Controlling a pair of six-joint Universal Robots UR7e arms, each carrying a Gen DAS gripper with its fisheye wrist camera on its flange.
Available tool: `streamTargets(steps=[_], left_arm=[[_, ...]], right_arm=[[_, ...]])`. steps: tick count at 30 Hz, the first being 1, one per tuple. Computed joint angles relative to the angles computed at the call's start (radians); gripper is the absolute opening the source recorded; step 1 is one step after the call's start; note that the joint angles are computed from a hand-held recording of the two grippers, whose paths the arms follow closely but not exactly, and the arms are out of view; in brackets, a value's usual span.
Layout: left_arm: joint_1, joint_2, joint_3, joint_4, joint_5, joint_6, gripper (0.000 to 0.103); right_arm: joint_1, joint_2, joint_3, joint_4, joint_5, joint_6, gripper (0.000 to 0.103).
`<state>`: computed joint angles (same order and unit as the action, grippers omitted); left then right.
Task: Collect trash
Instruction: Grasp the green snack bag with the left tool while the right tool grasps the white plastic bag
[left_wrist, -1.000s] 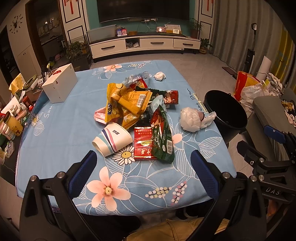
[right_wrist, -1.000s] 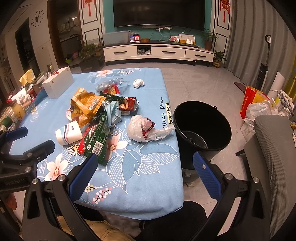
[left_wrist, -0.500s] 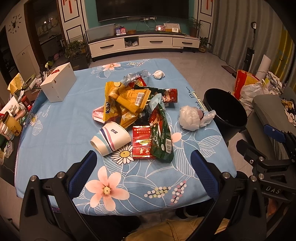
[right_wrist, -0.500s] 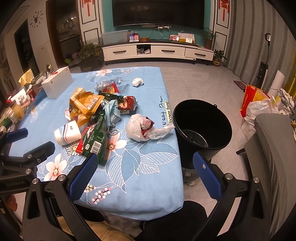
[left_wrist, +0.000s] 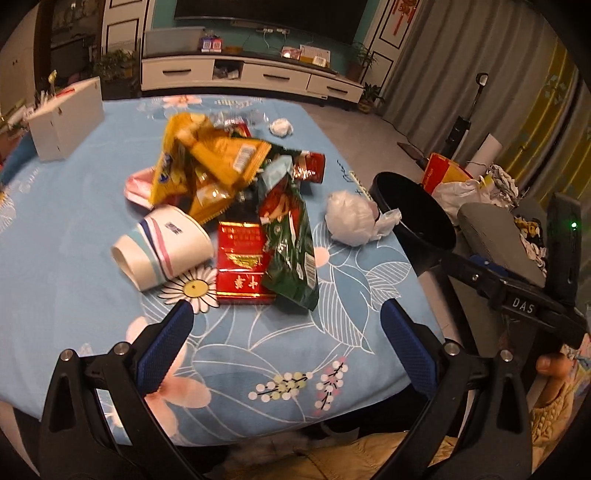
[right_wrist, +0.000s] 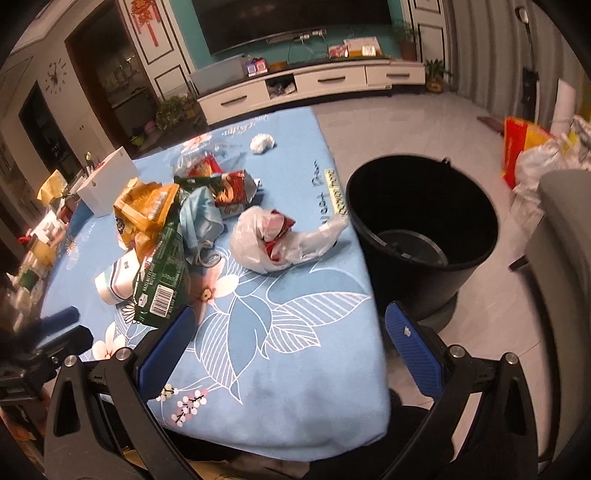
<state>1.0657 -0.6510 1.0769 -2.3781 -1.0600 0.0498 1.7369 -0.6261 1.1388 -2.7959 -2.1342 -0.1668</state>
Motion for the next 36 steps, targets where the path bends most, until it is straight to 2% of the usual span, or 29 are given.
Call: streamTargets(steps=[6, 10, 16, 17, 18, 19, 23, 24, 25, 26, 27, 29, 30, 31, 32, 34, 36], left_arm=[[0.011, 0.09, -0.112, 0.009, 0.034, 0.019, 0.1], [0.015, 0.17, -0.231, 0.067, 0.05, 0.038, 0.095], [0.028, 0.28, -0.408, 0.196, 0.066, 0.036, 0.071], [0.029, 0.294, -0.433, 0.214, 0.068, 0.038, 0.062], [0.03, 0.3, -0.444, 0.222, 0.069, 0.041, 0.049], [0.032, 0.308, -0.457, 0.232, 0.072, 0.043, 0.046], [0.038, 0.318, -0.48, 0.249, 0.063, 0.032, 0.043], [0.038, 0.316, -0.476, 0.245, 0.062, 0.034, 0.038], [0.039, 0.312, -0.471, 0.242, 0.058, 0.036, 0.037], [0.041, 0.307, -0.466, 0.237, 0.04, 0.038, 0.03], [0.041, 0.302, -0.46, 0.233, 0.029, 0.042, 0.024], [0.042, 0.292, -0.447, 0.226, 0.002, 0.049, 0.023], [0.041, 0.287, -0.442, 0.224, -0.007, 0.05, 0.023], [0.041, 0.283, -0.437, 0.222, -0.016, 0.053, 0.023], [0.04, 0.277, -0.429, 0.219, -0.027, 0.056, 0.023], [0.039, 0.264, -0.413, 0.216, -0.055, 0.058, 0.022], [0.035, 0.248, -0.391, 0.204, -0.076, 0.066, 0.022]], right_arm=[[-0.025, 0.039, -0.049, 0.023, 0.043, 0.003, 0.1], [-0.029, 0.089, -0.119, 0.009, 0.031, -0.061, 0.1], [-0.044, 0.191, -0.296, 0.061, 0.028, -0.13, 0.1], [-0.047, 0.205, -0.322, 0.072, 0.042, -0.14, 0.1], [-0.049, 0.217, -0.344, 0.082, 0.059, -0.152, 0.1], [-0.05, 0.235, -0.378, 0.099, 0.069, -0.164, 0.1], [-0.05, 0.306, -0.507, 0.17, 0.073, -0.197, 0.1], [-0.05, 0.32, -0.532, 0.183, 0.07, -0.202, 0.1], [-0.051, 0.335, -0.561, 0.206, 0.068, -0.207, 0.097], [-0.05, 0.347, -0.583, 0.222, 0.068, -0.21, 0.095], [-0.051, 0.356, -0.601, 0.238, 0.066, -0.217, 0.088], [-0.053, 0.37, -0.63, 0.282, 0.057, -0.213, 0.061], [-0.057, 0.365, -0.625, 0.295, 0.067, -0.203, 0.054], [-0.063, 0.35, -0.604, 0.304, 0.094, -0.187, 0.041], [-0.067, 0.332, -0.57, 0.291, 0.104, -0.177, 0.032], [-0.069, 0.299, -0.511, 0.26, 0.123, -0.165, 0.024], [-0.074, 0.249, -0.432, 0.221, 0.162, -0.143, 0.021]])
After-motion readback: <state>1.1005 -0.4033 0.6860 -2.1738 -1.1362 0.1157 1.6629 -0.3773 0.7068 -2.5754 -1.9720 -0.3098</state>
